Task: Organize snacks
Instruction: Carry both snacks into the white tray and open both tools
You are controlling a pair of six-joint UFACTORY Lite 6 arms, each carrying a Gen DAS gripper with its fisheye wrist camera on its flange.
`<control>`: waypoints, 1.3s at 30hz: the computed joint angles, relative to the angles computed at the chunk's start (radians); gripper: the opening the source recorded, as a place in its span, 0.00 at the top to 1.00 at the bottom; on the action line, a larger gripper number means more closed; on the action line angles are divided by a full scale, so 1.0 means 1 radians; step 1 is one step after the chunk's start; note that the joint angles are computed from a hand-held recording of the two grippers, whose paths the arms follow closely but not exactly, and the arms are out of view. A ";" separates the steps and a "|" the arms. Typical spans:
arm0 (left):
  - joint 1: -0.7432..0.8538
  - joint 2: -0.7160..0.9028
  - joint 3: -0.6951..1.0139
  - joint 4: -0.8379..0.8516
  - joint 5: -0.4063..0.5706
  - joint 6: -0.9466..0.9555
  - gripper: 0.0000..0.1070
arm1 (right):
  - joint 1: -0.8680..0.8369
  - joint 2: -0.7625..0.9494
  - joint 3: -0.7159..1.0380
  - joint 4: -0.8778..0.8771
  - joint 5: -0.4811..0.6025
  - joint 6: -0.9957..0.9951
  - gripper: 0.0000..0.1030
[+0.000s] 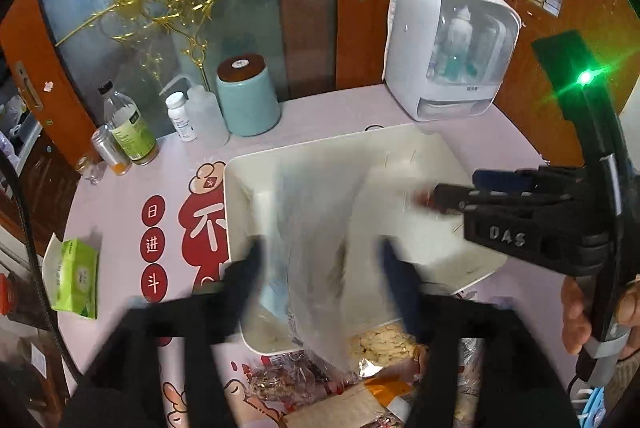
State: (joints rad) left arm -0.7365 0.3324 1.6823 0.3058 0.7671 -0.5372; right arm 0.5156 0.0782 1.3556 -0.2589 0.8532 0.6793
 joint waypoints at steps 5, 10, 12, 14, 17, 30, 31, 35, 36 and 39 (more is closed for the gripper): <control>0.012 -0.021 -0.034 -0.024 -0.044 0.024 0.17 | 0.007 0.025 -0.030 0.004 0.012 0.014 0.54; -0.009 -0.058 -0.067 0.017 -0.035 -0.031 0.17 | 0.004 -0.059 -0.098 0.040 -0.038 -0.003 0.54; -0.032 -0.093 -0.099 0.065 -0.031 -0.085 0.17 | 0.002 -0.093 -0.112 0.064 -0.056 -0.013 0.54; -0.054 -0.126 -0.127 0.103 -0.021 -0.131 0.17 | 0.015 -0.139 -0.129 0.052 -0.063 0.010 0.54; -0.090 -0.189 -0.179 0.159 -0.003 -0.211 0.17 | 0.059 -0.224 -0.161 -0.017 -0.060 0.090 0.54; -0.426 -0.413 -0.271 0.429 0.322 -0.508 0.17 | 0.491 -0.492 -0.163 -0.356 0.294 0.372 0.54; -0.441 -0.424 -0.272 0.423 0.341 -0.522 0.17 | 0.522 -0.505 -0.160 -0.354 0.323 0.368 0.54; -0.527 -0.473 -0.270 0.402 0.472 -0.607 0.17 | 0.682 -0.586 -0.175 -0.372 0.450 0.450 0.54; -0.549 -0.488 -0.275 0.404 0.496 -0.626 0.17 | 0.729 -0.599 -0.177 -0.387 0.480 0.482 0.54; -0.641 -0.530 -0.291 0.426 0.582 -0.698 0.17 | 0.929 -0.629 -0.187 -0.463 0.607 0.604 0.54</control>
State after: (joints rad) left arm -1.3780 -0.1974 1.3918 0.7317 1.3493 -1.2353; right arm 1.4445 -0.5510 1.1687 -0.7216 1.4604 1.2837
